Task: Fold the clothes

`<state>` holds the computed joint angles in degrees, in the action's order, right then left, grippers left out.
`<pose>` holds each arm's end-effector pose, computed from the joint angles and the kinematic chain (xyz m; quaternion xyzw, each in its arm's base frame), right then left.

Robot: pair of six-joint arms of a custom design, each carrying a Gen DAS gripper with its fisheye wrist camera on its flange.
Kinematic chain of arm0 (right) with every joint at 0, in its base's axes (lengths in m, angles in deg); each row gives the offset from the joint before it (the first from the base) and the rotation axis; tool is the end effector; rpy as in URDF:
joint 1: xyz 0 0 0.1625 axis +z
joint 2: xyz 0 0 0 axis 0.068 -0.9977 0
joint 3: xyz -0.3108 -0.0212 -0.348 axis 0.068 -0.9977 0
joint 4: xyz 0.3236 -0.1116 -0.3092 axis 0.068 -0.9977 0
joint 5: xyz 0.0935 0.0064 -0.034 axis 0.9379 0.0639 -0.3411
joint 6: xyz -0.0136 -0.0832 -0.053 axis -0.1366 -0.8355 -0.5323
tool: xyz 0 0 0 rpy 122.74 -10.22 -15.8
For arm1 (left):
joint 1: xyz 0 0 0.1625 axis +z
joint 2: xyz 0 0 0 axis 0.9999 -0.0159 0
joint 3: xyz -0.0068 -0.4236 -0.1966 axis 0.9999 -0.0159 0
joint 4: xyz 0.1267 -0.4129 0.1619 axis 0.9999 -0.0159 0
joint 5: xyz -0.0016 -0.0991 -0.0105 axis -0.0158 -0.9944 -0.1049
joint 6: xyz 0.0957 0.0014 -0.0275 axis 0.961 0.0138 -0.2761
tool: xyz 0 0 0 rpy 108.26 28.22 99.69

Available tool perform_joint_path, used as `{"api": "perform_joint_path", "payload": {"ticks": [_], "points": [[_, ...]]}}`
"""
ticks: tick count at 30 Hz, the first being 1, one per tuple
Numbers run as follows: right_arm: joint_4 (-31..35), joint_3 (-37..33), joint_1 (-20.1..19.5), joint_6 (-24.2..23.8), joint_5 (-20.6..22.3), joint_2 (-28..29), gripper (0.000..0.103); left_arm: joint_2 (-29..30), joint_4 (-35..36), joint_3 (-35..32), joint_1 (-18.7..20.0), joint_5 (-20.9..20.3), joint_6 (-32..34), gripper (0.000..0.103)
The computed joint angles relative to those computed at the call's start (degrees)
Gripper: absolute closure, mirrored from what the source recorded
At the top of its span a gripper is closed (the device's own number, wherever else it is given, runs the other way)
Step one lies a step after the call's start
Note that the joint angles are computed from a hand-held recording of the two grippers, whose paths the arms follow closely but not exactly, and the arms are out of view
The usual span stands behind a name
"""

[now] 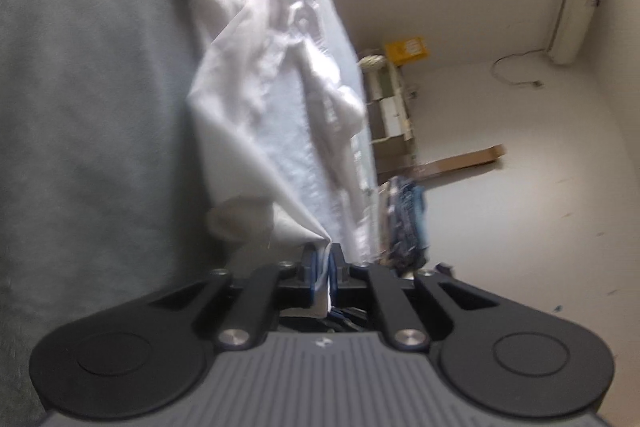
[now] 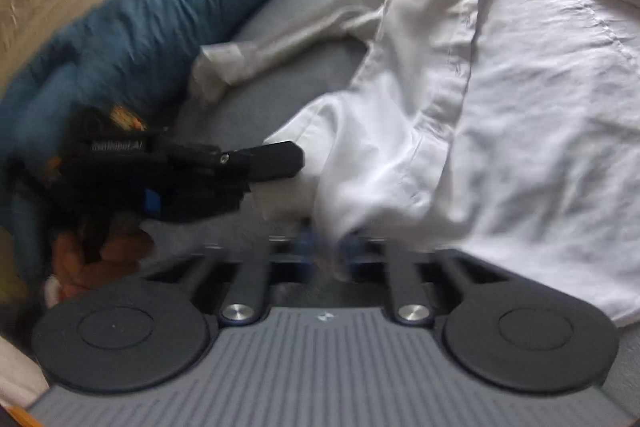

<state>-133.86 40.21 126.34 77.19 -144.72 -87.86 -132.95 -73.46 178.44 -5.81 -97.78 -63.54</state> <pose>0.4001 -0.3197 -0.0310 0.1123 -0.9613 0.2465 0.0507 0.0471 -0.3934 0.3798 -0.0180 -0.9611 0.1562 0.2272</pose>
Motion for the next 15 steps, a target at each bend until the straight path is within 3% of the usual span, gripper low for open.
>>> {"api": "perform_joint_path", "payload": {"ticks": [1, 5, 9, 14, 15], "points": [[-1.9, 0.5, -0.6, 0.7, 0.0, -0.2, 0.099, 0.0, -1.9, 0.2, 0.3, -0.2, -0.8, 0.079], [-11.4, 3.3, -4.6, 5.6, 1.6, -0.8, 0.101, 0.3, -7.8, 0.6, 2.1, 0.6, -2.5, 0.078], [-29.4, 6.3, -10.9, 13.9, 5.0, 1.6, 0.101, -1.4, -4.4, 1.2, -0.6, 10.0, 2.3, 0.076], [-51.3, 8.5, -21.8, 28.7, 13.3, 8.6, 0.098, -4.2, -0.6, 4.1, -7.3, 21.5, 9.8, 0.06], [-54.5, 8.7, -23.2, 31.9, 13.4, 10.1, 0.097, -4.6, -0.8, 5.0, -9.1, 23.9, 11.3, 0.058]]}}
